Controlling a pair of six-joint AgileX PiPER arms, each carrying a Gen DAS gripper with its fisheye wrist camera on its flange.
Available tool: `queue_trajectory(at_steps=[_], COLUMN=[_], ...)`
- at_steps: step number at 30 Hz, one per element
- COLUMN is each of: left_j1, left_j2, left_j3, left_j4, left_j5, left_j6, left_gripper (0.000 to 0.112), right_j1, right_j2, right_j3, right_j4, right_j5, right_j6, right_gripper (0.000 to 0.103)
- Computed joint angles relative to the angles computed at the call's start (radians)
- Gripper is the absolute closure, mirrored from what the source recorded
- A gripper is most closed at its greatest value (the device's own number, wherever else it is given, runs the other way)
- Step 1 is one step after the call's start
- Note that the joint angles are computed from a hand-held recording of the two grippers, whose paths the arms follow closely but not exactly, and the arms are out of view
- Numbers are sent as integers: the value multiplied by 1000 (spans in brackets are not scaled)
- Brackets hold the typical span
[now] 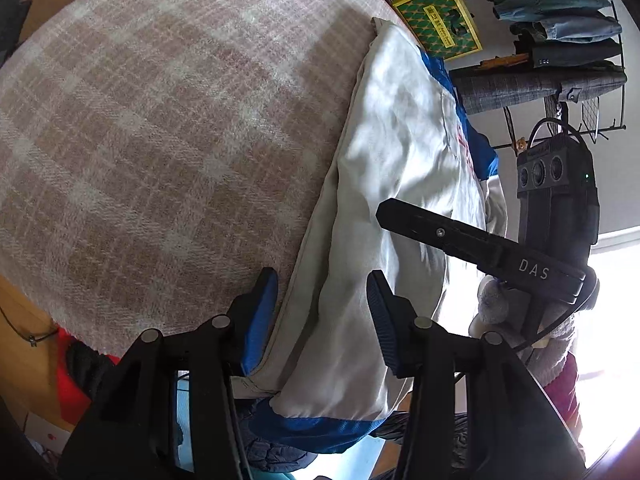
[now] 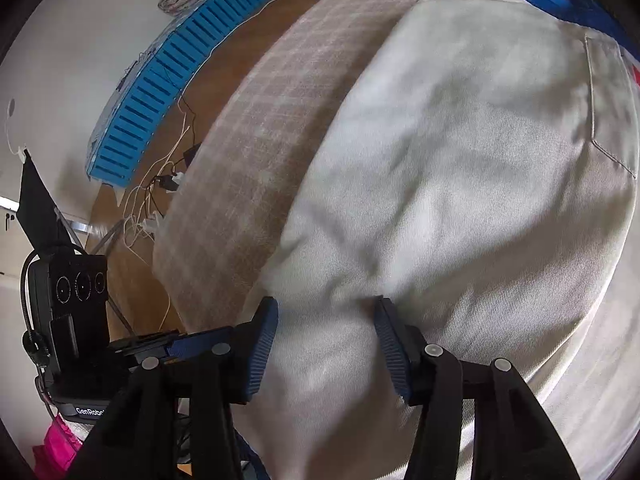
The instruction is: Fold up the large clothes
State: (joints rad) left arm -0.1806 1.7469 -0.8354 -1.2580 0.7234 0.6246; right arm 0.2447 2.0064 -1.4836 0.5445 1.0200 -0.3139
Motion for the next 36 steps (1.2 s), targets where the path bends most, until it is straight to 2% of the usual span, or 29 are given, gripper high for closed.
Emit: queue_trajectory(at_steps=[1,2,5,8,9,13,15,17,18,19,20,22,23,24,26,30,34,35,36], left_j1=[-11,-27,-85,-121,-129,-166,-181,-199,-206,-207,-202,-180,-167,-156,-127,-86,-65,-73,-89], left_j2=[10,4,-50,-92,-98,-114,-121,-123,-123,-122,-122,-135,-141,-145,-155,-81,-52,-65,-86], left_j3=[-16,-17,-15,-26,-28,-35,-43,-59,-65,-70,-70,-47,-37,-31,4,-15,9,20,30], left_j4=[22,42,129,202,212,247,273,317,335,338,334,288,270,267,189,155,77,79,101], left_j5=[8,-9,-84,-119,-124,-149,-158,-164,-167,-165,-160,-160,-158,-158,-165,-93,-23,-22,-29], left_j6=[-16,-35,-106,-173,-186,-236,-258,-295,-309,-314,-316,-277,-258,-255,-189,-154,-50,-43,-56], left_gripper=[104,109,110,110,110,110,110,110,110,110,110,102,86,60,44,44,44,46,60], right_j1=[-12,-27,-37,-15,1,100,151,203,221,222,214,192,180,169,150,134,118,112,108], right_j2=[10,19,38,61,78,158,200,201,198,191,183,166,154,144,127,99,73,66,60], right_j3=[-15,-23,-68,-138,-173,-332,-398,-403,-404,-393,-377,-339,-316,-298,-272,-251,-239,-230,-220], right_j4=[24,50,71,55,43,-123,-231,-353,-397,-400,-388,-361,-341,-323,-287,-246,-210,-197,-186], right_j5=[19,36,61,98,114,170,197,176,172,160,147,116,99,88,71,58,50,45,38], right_j6=[1,1,31,54,76,233,303,334,335,325,318,298,284,273,252,235,215,207,202], right_gripper=[48,48,44,35,35,36,46,71,77,89,96,100,100,100,100,101,101,101,101])
